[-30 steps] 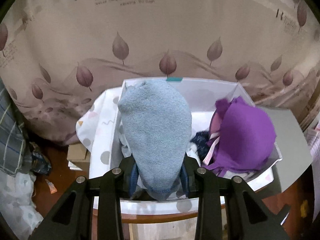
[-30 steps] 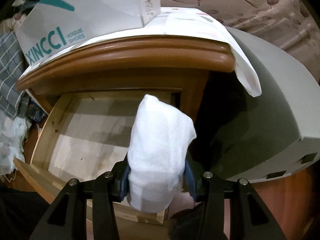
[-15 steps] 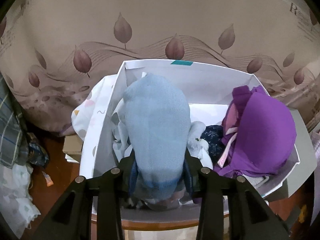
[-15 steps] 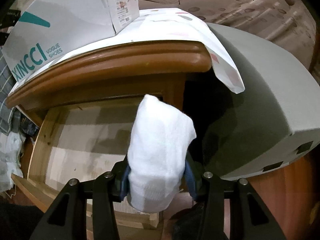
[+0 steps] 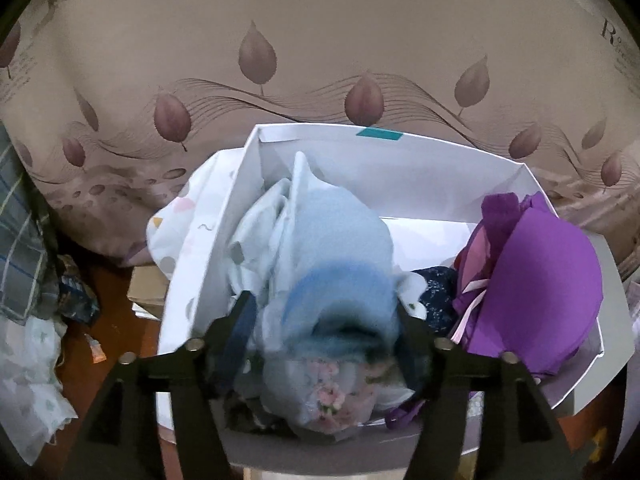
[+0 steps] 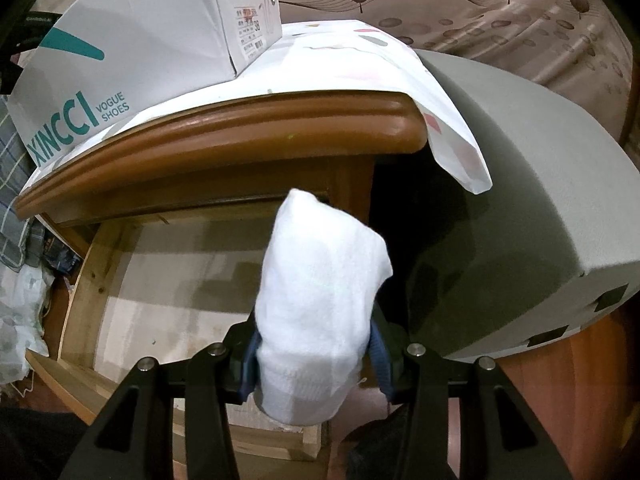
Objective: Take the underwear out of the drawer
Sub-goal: 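Lower the blue underwear into the white box and open the left gripper, then lower the white underwear into the box with the right gripper while the left gripper withdraws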
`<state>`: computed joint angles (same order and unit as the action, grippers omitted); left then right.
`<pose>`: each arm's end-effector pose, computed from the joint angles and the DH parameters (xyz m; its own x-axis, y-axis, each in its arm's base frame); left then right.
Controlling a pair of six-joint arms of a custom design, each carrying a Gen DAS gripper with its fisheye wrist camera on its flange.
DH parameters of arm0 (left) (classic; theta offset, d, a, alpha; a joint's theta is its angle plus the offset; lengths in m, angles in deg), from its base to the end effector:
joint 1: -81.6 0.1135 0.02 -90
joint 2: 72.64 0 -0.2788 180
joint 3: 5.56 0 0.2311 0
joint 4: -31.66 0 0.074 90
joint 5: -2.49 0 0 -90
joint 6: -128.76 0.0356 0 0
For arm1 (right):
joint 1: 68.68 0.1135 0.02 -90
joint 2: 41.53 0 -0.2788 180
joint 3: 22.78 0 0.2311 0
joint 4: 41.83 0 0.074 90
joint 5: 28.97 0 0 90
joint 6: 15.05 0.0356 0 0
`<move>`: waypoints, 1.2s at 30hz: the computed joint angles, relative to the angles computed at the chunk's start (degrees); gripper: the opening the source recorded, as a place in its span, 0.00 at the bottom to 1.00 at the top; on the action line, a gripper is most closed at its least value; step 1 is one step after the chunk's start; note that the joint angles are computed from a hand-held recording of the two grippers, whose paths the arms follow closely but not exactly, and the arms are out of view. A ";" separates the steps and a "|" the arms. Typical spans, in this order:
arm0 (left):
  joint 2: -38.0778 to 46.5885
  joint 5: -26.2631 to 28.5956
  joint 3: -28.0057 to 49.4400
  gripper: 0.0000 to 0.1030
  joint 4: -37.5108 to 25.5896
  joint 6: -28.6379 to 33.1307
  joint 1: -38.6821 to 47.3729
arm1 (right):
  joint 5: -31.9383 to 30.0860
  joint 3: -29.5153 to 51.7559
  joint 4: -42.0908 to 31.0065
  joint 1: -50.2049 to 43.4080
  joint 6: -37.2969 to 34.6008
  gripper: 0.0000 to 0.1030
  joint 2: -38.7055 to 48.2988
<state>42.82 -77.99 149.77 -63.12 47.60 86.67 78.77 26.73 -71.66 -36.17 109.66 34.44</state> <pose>0.3790 0.0277 0.4241 -0.8042 0.0808 -0.5888 0.1327 0.9901 -0.0454 0.1907 0.1087 0.1912 -0.7869 0.1416 -0.6006 0.0959 0.9896 0.1077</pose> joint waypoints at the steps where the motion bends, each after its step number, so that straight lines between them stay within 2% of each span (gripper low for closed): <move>1: -0.39 0.11 -0.34 0.64 0.17 0.19 0.06 | -0.04 0.00 -0.01 -0.02 -0.03 0.45 -0.05; 6: -4.73 -0.25 -4.65 0.64 2.23 1.52 0.04 | 0.38 0.45 -0.20 0.56 -0.17 0.45 0.49; 11: -13.13 -2.76 -14.63 0.65 8.81 3.22 -0.10 | 1.64 0.94 -0.64 1.69 -0.07 0.45 1.17; 16: -19.29 -3.71 -19.73 0.67 10.13 5.08 0.18 | 4.87 1.25 -1.04 3.71 -0.54 0.45 1.82; 23: -30.94 -2.39 -33.02 0.70 12.74 8.70 2.38 | 4.76 1.09 -0.15 5.15 -0.81 0.45 2.14; 30: -43.89 2.06 -51.42 0.75 17.38 12.26 11.11 | 3.27 0.88 0.83 6.48 -1.65 0.45 0.81; 33: -46.89 6.10 -57.34 0.77 17.17 14.56 17.38 | 1.95 1.42 -0.22 6.28 -1.05 0.45 -0.18; 36: -49.25 7.19 -63.75 0.79 18.54 16.73 22.65 | 1.72 1.95 -2.62 6.58 -0.29 0.45 -2.16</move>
<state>-6.43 -70.80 86.02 -44.58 64.33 109.32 80.49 28.67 -74.28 -29.60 109.37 32.29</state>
